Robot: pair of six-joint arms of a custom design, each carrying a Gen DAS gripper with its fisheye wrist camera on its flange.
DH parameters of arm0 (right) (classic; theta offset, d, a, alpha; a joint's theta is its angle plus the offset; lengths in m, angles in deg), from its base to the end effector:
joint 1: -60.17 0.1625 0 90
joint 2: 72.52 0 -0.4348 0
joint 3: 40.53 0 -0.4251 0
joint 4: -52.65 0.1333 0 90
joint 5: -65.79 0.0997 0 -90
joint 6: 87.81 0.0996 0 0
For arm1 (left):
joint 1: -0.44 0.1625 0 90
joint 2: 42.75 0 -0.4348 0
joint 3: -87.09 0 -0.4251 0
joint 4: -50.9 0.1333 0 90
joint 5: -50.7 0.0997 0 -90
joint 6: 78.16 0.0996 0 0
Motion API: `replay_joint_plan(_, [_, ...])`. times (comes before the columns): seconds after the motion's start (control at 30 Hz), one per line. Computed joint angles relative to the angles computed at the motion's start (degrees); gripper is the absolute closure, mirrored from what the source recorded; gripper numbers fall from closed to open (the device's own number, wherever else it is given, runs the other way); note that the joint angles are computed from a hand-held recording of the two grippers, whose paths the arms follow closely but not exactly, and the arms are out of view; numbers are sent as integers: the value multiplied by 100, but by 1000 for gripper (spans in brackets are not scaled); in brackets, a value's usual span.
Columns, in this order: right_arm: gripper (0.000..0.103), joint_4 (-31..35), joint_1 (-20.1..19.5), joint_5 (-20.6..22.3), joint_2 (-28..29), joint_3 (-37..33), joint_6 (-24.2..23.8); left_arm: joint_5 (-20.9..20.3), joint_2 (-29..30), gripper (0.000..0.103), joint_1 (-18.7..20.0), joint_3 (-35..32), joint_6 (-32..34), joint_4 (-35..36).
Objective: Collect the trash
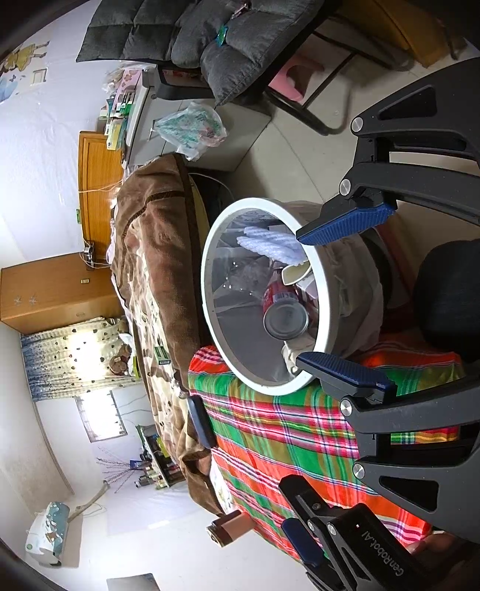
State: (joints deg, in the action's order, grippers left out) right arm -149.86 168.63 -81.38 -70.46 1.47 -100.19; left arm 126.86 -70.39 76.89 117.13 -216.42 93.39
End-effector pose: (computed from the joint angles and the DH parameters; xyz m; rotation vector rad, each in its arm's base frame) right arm 0.3089 -0.7686 -0.0759 -0.1704 -1.9804 1.3199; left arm -0.0366 -0.8224 0.2075 1.0743 2.3293 -0.9563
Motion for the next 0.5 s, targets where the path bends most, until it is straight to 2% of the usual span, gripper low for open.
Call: replay_joint_plan(0.5, [41,-5,-3,-50,40,-83,-94,-22,-53,32,-18,121,-30,-60])
